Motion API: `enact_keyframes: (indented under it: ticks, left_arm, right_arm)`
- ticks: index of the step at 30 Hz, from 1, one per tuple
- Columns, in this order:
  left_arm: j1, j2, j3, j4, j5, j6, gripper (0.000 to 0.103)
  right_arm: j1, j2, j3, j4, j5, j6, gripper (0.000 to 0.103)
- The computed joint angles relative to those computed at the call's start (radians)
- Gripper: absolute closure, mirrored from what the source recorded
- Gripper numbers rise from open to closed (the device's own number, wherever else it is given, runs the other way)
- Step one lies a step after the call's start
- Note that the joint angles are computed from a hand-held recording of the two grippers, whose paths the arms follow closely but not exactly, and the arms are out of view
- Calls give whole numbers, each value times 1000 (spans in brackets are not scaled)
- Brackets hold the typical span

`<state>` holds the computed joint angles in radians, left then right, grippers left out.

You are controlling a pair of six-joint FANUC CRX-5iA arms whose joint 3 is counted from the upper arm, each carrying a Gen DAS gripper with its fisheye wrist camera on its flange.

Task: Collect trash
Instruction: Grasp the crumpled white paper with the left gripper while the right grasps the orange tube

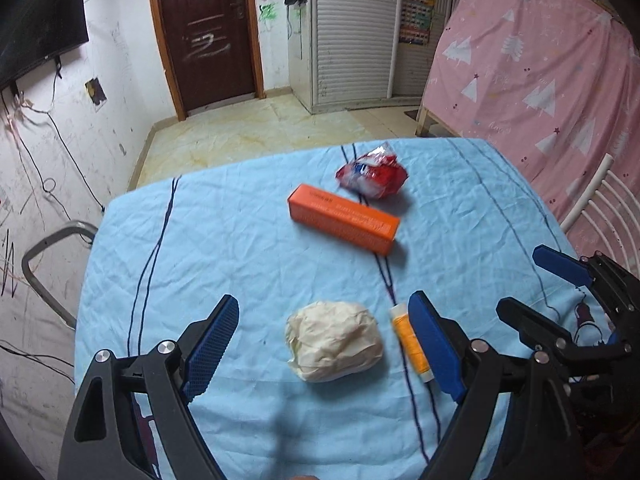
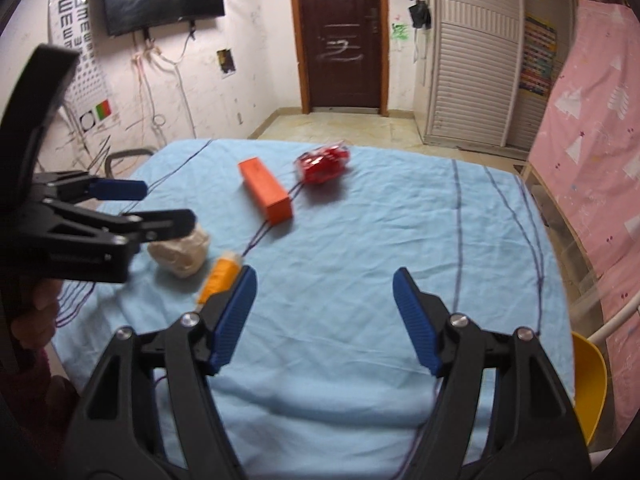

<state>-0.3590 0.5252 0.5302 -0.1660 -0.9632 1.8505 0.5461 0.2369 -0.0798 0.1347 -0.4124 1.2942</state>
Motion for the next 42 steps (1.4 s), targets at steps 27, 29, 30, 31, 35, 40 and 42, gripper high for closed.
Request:
enact_keyframes:
  ticks: [27,29,30,31,35,40,42]
  left_arm:
    - [82,-92,-179,127,148,-46,60]
    - [83,-97,-182,124,150,-39,60]
    - [84,-98,-184,123,150,-38,60]
    - [82,-99,-183,121,150,-36,60]
    - [78,-107,-188,118,152,-35,60]
    - [63,-103,-164,90,134,-17,60]
    - [56,-101,-153,80,126,-10,60]
  right_arm:
    - [101,127,160,-37,-177,113,57]
    - [101,133,169,-30,-183,102,66]
    - [101,136,171,-22,-185,93,74]
    - [100,138,174,-16,-188,83,83]
    - [85,137,181,-51,-182,85,88]
    - [65,110,160,-83,-146,95,88]
    - [54,92,140,-82,-122,88,88]
